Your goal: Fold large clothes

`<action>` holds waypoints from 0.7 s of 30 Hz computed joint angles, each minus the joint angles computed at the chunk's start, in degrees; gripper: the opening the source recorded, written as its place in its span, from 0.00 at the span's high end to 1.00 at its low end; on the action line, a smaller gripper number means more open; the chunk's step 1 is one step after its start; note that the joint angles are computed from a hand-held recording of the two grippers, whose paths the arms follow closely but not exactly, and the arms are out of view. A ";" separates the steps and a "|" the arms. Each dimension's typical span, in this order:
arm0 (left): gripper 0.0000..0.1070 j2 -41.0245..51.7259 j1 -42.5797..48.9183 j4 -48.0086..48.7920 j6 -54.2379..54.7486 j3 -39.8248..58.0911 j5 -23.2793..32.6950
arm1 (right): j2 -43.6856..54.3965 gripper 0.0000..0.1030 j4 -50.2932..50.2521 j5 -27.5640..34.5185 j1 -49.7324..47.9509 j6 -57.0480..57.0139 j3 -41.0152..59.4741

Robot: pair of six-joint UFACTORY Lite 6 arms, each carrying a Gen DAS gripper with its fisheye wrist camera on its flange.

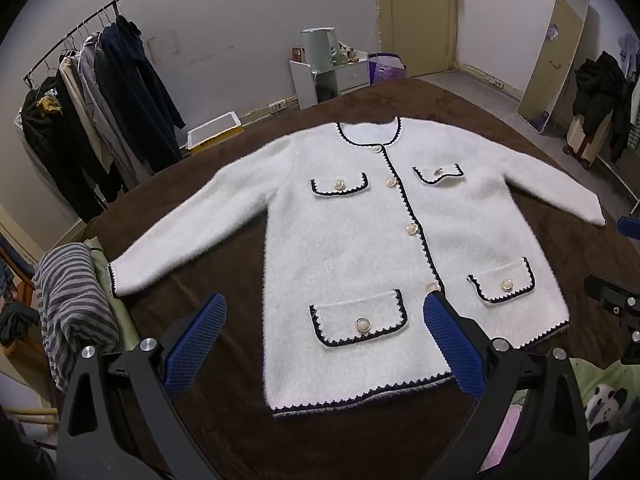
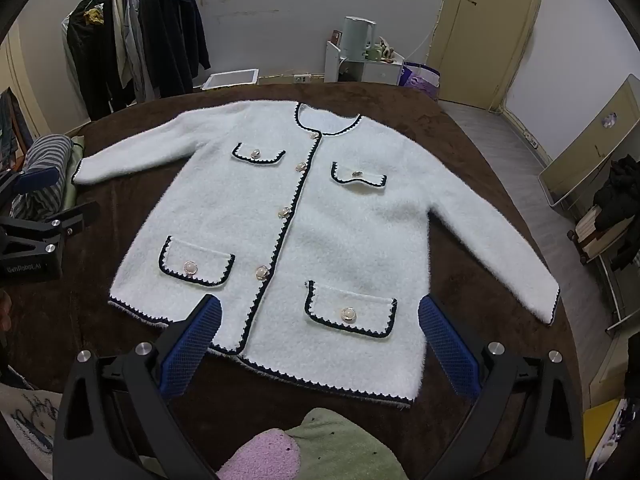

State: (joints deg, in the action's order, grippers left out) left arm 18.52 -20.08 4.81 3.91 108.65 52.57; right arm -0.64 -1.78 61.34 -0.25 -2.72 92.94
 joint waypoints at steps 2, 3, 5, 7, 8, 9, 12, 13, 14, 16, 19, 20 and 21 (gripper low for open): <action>0.10 -0.09 -0.08 0.10 -0.13 -0.14 -0.07 | 0.09 0.06 0.11 0.16 -0.02 0.04 0.09; 0.10 -0.03 0.31 -0.41 0.42 -0.01 -0.05 | 0.05 0.06 0.15 0.19 -0.04 0.07 0.12; 0.10 -0.04 0.10 -0.23 0.16 0.02 0.01 | -0.07 0.06 -0.03 0.20 0.02 0.14 0.03; 0.10 0.04 0.02 -0.09 0.00 0.15 0.09 | -0.32 0.05 0.18 0.23 -0.21 -0.13 -0.20; 0.10 0.08 0.06 -0.29 0.04 0.23 0.12 | -0.45 0.05 0.50 0.35 -0.35 -0.45 -0.21; 0.10 0.08 0.21 -0.76 0.21 0.28 0.17 | -0.40 0.05 0.59 0.62 -0.19 -0.47 0.07; 0.10 0.19 0.15 -0.45 -0.27 0.42 0.22 | 0.12 0.05 0.19 0.73 0.37 0.02 0.61; 0.10 0.24 0.12 -0.51 -0.29 0.54 0.35 | 0.06 0.05 0.34 0.47 0.09 -0.21 0.34; 0.10 0.19 0.02 -0.43 -0.35 0.63 0.46 | -0.05 0.05 0.16 0.42 0.28 -0.08 0.17; 0.10 0.20 0.04 -0.35 -0.35 0.62 0.33 | 0.27 0.05 0.19 0.53 0.20 -0.17 0.57; 0.10 0.42 0.02 -0.39 -0.32 0.98 0.56 | 0.17 0.05 0.32 0.56 0.01 -0.33 0.53; 0.10 0.37 -0.06 -0.04 -0.48 0.97 0.57 | 0.21 0.05 0.30 0.58 0.04 -0.23 0.56; 0.10 0.37 -0.02 0.08 -0.46 1.06 0.55 | 0.28 0.05 0.24 0.56 0.10 -0.10 0.57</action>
